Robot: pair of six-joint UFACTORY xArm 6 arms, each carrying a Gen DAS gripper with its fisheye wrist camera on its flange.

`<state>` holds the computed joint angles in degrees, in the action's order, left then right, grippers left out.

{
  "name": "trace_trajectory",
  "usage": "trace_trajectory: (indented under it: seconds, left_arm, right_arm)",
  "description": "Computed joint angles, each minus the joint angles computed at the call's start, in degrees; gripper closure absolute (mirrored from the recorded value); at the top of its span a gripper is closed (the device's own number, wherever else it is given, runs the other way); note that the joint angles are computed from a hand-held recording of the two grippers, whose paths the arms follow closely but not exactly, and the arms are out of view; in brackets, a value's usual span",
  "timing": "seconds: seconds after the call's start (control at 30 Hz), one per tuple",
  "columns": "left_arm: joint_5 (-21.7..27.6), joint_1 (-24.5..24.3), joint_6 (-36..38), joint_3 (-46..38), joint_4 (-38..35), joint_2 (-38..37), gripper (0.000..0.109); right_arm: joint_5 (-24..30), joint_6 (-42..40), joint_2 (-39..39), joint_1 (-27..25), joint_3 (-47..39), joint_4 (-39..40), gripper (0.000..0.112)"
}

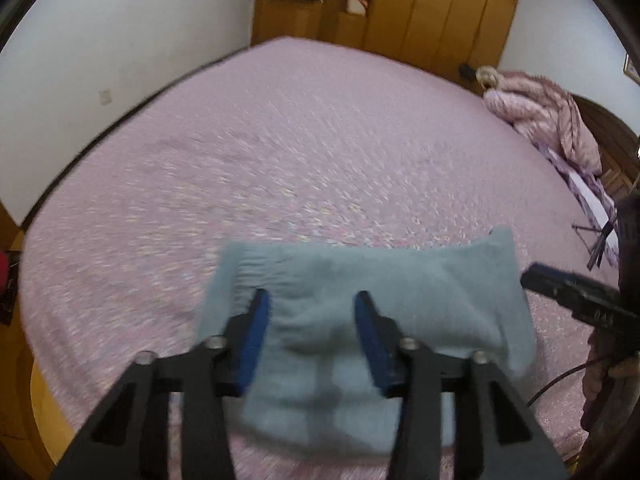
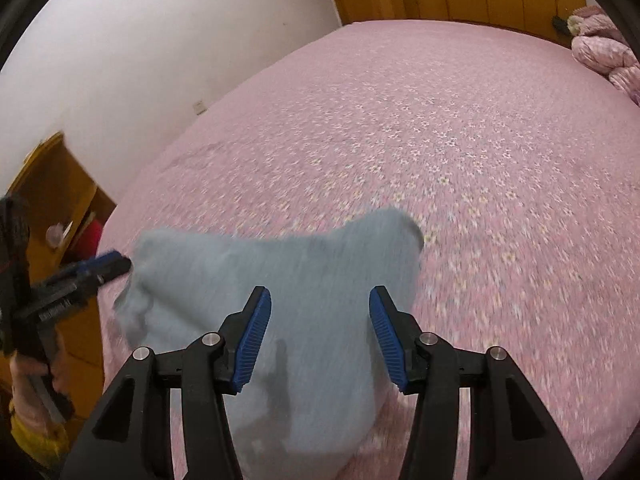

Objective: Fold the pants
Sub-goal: 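Close the left tool on the waistband edge of the folded sweatpants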

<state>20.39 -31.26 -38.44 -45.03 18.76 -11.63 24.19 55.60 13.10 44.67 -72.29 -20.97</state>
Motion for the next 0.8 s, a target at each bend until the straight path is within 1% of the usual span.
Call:
trace_trajectory:
  seconds: [0.03, 0.1, 0.13, 0.17, 0.2, 0.27, 0.37, 0.4, 0.43, 0.5, 0.57, 0.6, 0.67, 0.7, 0.73, 0.8]
  left_arm:
    - [0.0, -0.1, 0.9, -0.6, -1.0, 1.2, 0.072]
    - [1.7, 0.2, -0.6, -3.2, 1.3, 4.6, 0.074]
    - [3.4, 0.5, -1.8, -4.8, 3.3, 6.3, 0.078]
    - [3.8, 0.7, -2.4, -5.2, 4.4, 6.9, 0.079]
    - [3.6, 1.0, -2.7, -5.3, 4.9, 7.3, 0.083]
    - [2.3, 1.8, -1.3, -4.4, 3.3, 6.9, 0.085]
    - [0.3, 3.0, 2.5, -3.2, -1.5, 6.5, 0.086]
    - [0.1, 3.1, 2.9, -3.0, -2.2, 6.4, 0.086]
    - [0.0, 2.8, 2.0, -2.7, -1.5, 6.3, 0.086]
    - [1.3, 2.5, 1.4, -3.0, -0.3, 5.9, 0.086]
    - [3.1, 2.1, 1.6, -2.5, -0.1, 4.5, 0.086]
    - [3.9, 1.9, 1.7, -2.3, -0.5, 3.7, 0.085]
    - [5.9, 1.8, -0.2, -1.4, 1.1, 1.8, 0.072]
    - [6.6, 1.6, -1.0, -0.9, 1.7, 0.9, 0.062]
    - [6.9, 1.6, -1.8, 0.1, 2.2, -0.4, 0.059]
    - [7.8, 1.6, -2.0, 2.0, 2.0, -3.0, 0.059]
  right_arm:
    - [0.7, 0.0, 1.7, -0.4, -1.6, 0.4, 0.06]
    - [2.5, -0.6, 4.6, -1.0, -4.4, 0.8, 0.06]
    - [3.9, -0.6, 6.2, -1.2, -6.1, 0.6, 0.06]
    - [4.4, -1.4, 7.4, -1.5, -7.1, 1.1, 0.06]
    - [3.9, -2.1, 8.4, -1.8, -7.7, 1.4, 0.06]
    - [3.0, -0.1, 9.4, -2.1, -8.5, -2.2, 0.061]
    - [5.6, -0.5, 11.5, -1.9, -12.1, -3.3, 0.06]
    - [6.1, -0.8, 12.1, -2.1, -13.1, -3.0, 0.06]
    - [6.5, -0.7, 12.4, -2.1, -13.8, -2.6, 0.06]
    - [7.5, -2.5, 13.5, -2.5, -16.0, -0.4, 0.06]
    - [7.9, -2.9, 12.5, -2.6, -15.6, 0.7, 0.06]
    - [8.0, -1.5, 10.6, -2.0, -13.7, -0.2, 0.06]
    - [8.4, -0.8, 8.4, -1.8, -11.8, -1.2, 0.06]
    - [8.6, -1.0, 7.3, -1.5, -11.1, -1.3, 0.06]
    - [8.7, -1.5, 6.8, -1.4, -10.7, -1.1, 0.06]
    - [8.7, -2.0, 3.9, -1.0, -7.5, -1.2, 0.06]
